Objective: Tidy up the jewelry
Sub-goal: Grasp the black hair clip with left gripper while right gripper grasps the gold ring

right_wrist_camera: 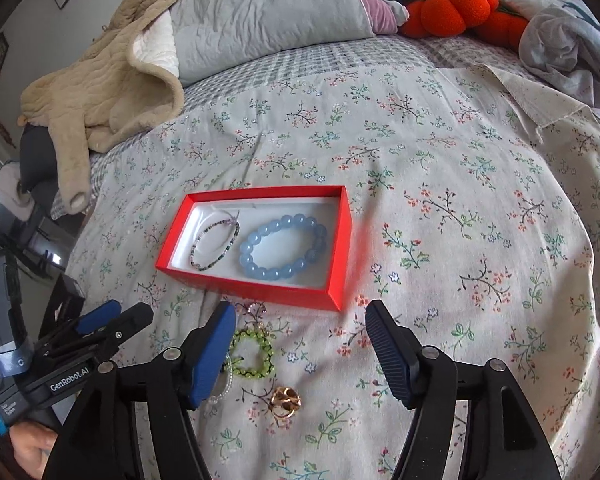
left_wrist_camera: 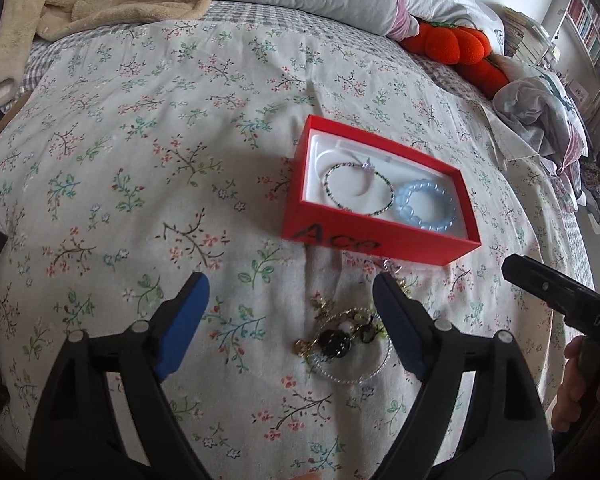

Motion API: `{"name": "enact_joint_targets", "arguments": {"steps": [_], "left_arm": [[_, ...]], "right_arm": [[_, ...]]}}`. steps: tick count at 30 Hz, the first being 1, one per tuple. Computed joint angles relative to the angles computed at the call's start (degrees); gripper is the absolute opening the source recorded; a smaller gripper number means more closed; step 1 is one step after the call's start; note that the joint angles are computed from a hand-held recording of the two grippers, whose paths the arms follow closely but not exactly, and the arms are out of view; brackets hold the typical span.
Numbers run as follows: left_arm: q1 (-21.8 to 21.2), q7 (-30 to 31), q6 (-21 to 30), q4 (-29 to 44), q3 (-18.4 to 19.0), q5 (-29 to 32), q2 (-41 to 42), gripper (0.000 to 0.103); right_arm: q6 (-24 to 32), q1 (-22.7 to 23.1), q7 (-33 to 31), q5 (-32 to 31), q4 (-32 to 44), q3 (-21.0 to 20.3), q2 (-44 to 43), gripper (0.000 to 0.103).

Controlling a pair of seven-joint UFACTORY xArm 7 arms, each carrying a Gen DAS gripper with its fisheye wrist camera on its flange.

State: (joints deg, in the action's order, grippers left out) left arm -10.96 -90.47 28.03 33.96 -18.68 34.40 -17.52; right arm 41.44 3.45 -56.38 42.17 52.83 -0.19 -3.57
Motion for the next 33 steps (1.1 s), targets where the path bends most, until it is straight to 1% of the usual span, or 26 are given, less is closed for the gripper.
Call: {"name": "enact_joint_targets", "arguments": {"steps": [2, 5, 7, 12, 14, 17, 22, 24, 26, 28, 30, 31, 32, 33], "left_arm": [[-0.7, 0.5, 0.0, -0.7, -0.2, -0.3, 0.1, 0.084], [-1.1, -0.2, 0.1, -1.5, -1.4, 1.0, 0.5, 0.084], [-1.8, 0.2, -0.2, -1.8, -1.4, 1.4, 1.0, 0.084], [-2.7, 0.7, -1.2, -3.1, -1.9, 4.9, 1.6, 0.084], [-3.1, 1.1, -2.4, -3.9, -1.6, 5.5, 1.5, 0.084], [-3.9, 3.3, -4.6, -4.9, -0.7, 4.1, 1.5, 0.084], [-3.6, 4.8, -8.3, -5.7, -1.3, 3.6, 1.9, 0.084], [-3.1, 5.0, -9.9, -5.9, -1.6, 3.9, 2.2, 0.083], [-2.9, 5.9, -11.7, -6.1, -1.3, 3.2, 2.4, 0.073], [-2.7, 7.0, -14.1, -6.5, -1.0, 2.1, 2.7, 0.068], [-1.6, 7.4, -17.0, -6.9, -1.3, 1.8, 3.1, 0.059], [-1.2, 7.9, -18.1, -6.9, -1.4, 1.5, 3.5, 0.050], [-1.0, 8.6, -19.0, -6.7, -1.5, 0.9, 4.1, 0.043], [-0.9, 9.5, -19.7, -6.5, -1.5, 0.2, 4.8, 0.041]], "right_arm": [[-0.4, -0.1, -0.9, -0.5, -1.4, -0.1, -0.7, 0.072], [-2.1, 0.1, -3.6, -0.2, -3.8, -0.3, -1.6, 0.075], [-3.3, 0.3, -5.4, 0.5, -5.4, -0.5, -1.8, 0.077], [-4.0, 0.6, -10.9, 1.7, -8.0, -1.0, -2.1, 0.077], [-3.9, 0.6, -13.4, 2.6, -9.1, -1.3, -2.6, 0.077], [-4.9, 0.9, -16.2, 3.7, -10.6, -1.4, -3.3, 0.077], [-5.6, 1.6, -17.8, 2.4, -12.4, -1.2, -4.1, 0.077], [-5.8, 2.0, -18.8, 2.1, -13.0, -1.2, -4.2, 0.077], [-6.4, 2.5, -19.8, 2.3, -13.6, -1.1, -4.3, 0.077], [-7.2, 3.0, -21.2, 2.9, -14.0, -1.0, -4.3, 0.076], [-7.9, 3.4, -21.9, 3.2, -14.2, -0.9, -4.1, 0.076], [-8.0, 3.6, -22.3, 3.7, -14.2, -0.9, -4.0, 0.075], [-8.0, 3.7, -22.4, 3.8, -14.1, -0.9, -3.8, 0.074], [-8.0, 3.7, -22.1, 3.6, -14.0, -0.8, -3.5, 0.069]]}}
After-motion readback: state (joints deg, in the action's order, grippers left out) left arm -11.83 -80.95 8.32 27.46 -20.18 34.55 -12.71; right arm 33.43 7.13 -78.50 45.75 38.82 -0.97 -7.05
